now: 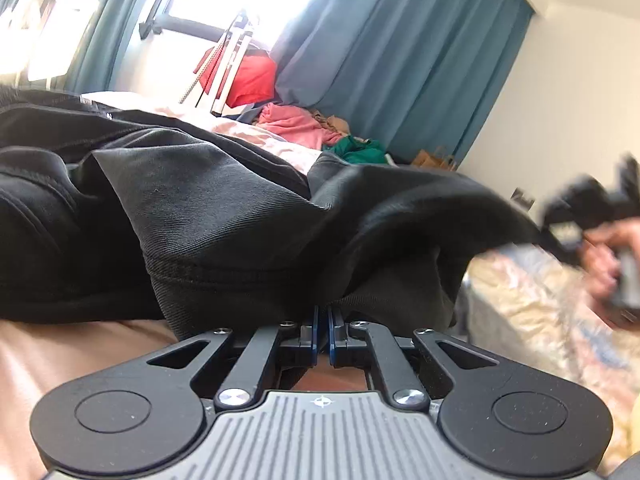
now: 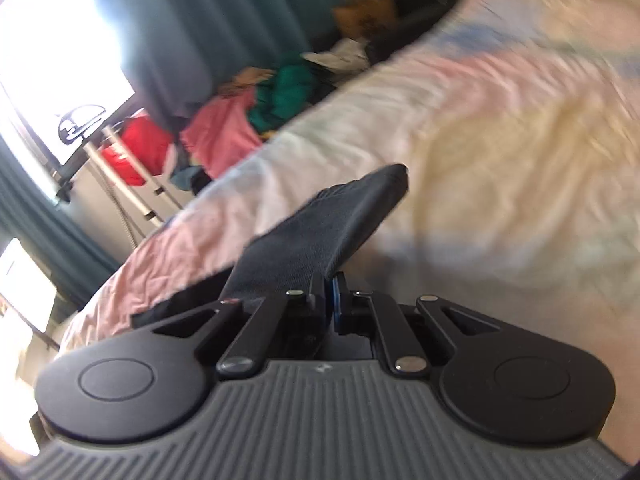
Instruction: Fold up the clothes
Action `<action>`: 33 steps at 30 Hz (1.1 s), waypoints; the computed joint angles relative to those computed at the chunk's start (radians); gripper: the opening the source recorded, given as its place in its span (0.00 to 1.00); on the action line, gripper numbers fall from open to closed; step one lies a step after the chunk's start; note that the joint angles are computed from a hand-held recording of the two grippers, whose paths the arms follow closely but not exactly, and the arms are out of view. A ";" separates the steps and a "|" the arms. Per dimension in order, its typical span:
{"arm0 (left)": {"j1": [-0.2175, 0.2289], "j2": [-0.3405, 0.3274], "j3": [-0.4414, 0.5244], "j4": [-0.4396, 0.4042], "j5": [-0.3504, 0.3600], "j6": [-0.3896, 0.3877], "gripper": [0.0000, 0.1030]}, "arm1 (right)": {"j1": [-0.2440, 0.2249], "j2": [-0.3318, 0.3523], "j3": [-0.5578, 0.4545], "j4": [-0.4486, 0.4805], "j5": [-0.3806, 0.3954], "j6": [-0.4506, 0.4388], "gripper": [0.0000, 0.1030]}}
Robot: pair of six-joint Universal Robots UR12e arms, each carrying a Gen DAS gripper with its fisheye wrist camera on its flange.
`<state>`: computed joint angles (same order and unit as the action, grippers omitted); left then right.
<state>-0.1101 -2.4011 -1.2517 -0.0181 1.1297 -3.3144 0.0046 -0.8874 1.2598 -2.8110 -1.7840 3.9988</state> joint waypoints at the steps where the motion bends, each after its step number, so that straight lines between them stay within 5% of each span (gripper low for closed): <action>1: -0.002 0.005 -0.005 -0.008 0.010 0.004 0.05 | -0.013 -0.026 0.053 0.001 0.041 0.055 0.06; 7: -0.018 0.035 -0.038 -0.057 0.102 -0.001 0.05 | -0.093 -0.067 0.268 -0.191 0.408 0.353 0.09; 11: -0.021 0.047 -0.049 -0.075 0.132 -0.031 0.05 | -0.101 -0.045 0.288 -0.337 0.440 0.503 0.14; 12: -0.022 0.044 -0.044 -0.077 0.139 -0.025 0.05 | -0.102 -0.036 0.283 -0.361 0.441 0.525 0.19; 14: -0.022 0.041 -0.038 -0.076 0.150 -0.016 0.05 | -0.106 -0.015 0.269 -0.393 0.450 0.557 0.62; 16: -0.021 0.034 -0.028 -0.082 0.154 -0.030 0.05 | -0.106 0.002 0.251 -0.389 0.441 0.574 0.68; 21: -0.018 0.019 -0.014 -0.080 0.152 -0.062 0.05 | -0.112 0.056 0.179 -0.360 0.424 0.569 0.66; 25: -0.012 0.025 -0.032 -0.055 0.132 -0.090 0.05 | -0.118 0.093 0.115 -0.331 0.379 0.406 0.48; 29: -0.010 0.014 -0.025 -0.040 0.103 -0.104 0.05 | -0.120 0.124 0.056 -0.264 0.322 0.348 0.13; 33: -0.008 -0.001 -0.009 -0.023 0.077 -0.122 0.05 | -0.118 0.144 0.012 -0.258 0.254 0.326 0.07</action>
<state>-0.1180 -2.4024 -1.2605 -0.0413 1.2065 -3.4362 -0.1136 -0.7436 1.2723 -3.0694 -1.5299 4.3248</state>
